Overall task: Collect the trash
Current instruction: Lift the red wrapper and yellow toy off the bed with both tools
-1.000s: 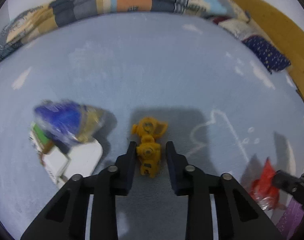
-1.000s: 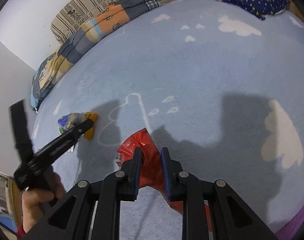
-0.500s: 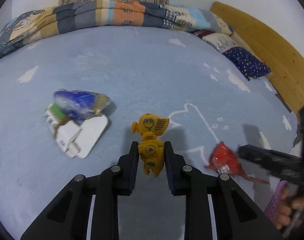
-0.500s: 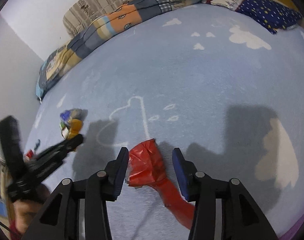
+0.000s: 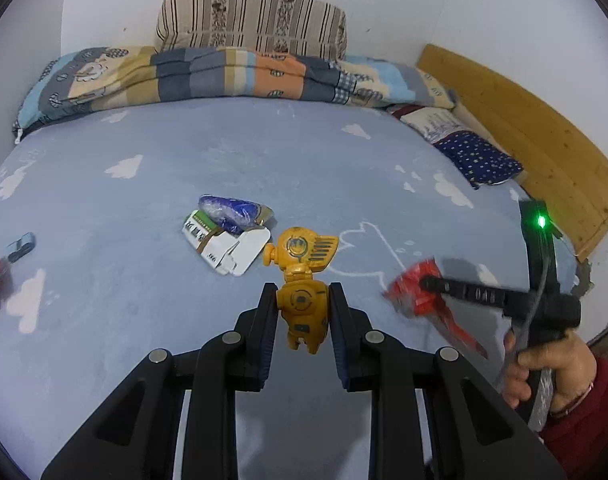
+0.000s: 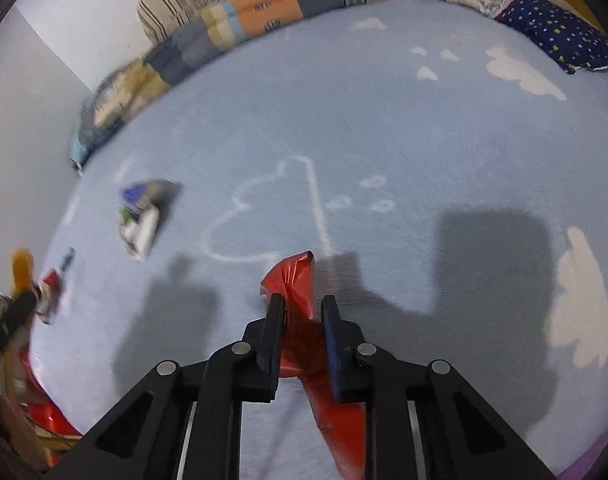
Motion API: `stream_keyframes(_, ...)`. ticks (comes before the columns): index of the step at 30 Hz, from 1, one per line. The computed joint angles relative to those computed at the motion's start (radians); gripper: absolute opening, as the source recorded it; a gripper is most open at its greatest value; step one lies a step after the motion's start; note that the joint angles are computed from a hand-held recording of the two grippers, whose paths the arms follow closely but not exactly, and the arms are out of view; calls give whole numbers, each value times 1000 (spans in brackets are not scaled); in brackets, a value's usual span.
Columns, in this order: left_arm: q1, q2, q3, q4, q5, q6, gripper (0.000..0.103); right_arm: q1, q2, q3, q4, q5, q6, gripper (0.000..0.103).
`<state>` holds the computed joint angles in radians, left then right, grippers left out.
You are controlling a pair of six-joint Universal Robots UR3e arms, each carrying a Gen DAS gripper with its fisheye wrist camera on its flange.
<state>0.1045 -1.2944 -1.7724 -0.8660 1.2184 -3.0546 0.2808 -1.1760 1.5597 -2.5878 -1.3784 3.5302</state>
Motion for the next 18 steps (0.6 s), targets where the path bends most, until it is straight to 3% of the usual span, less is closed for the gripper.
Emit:
stream_keyframes(6,-8,213,-147,8,63,-44,24,67,-127,77,-140,-16,92,19)
stream_keyframes(9,-26,278,-213,49,108,-81,24,147,-181,105,-208,-86,91,19)
stream_keyframes(18,-161,299,-305,243,375,-116,24,332,-264,235,-381,-212,97,19)
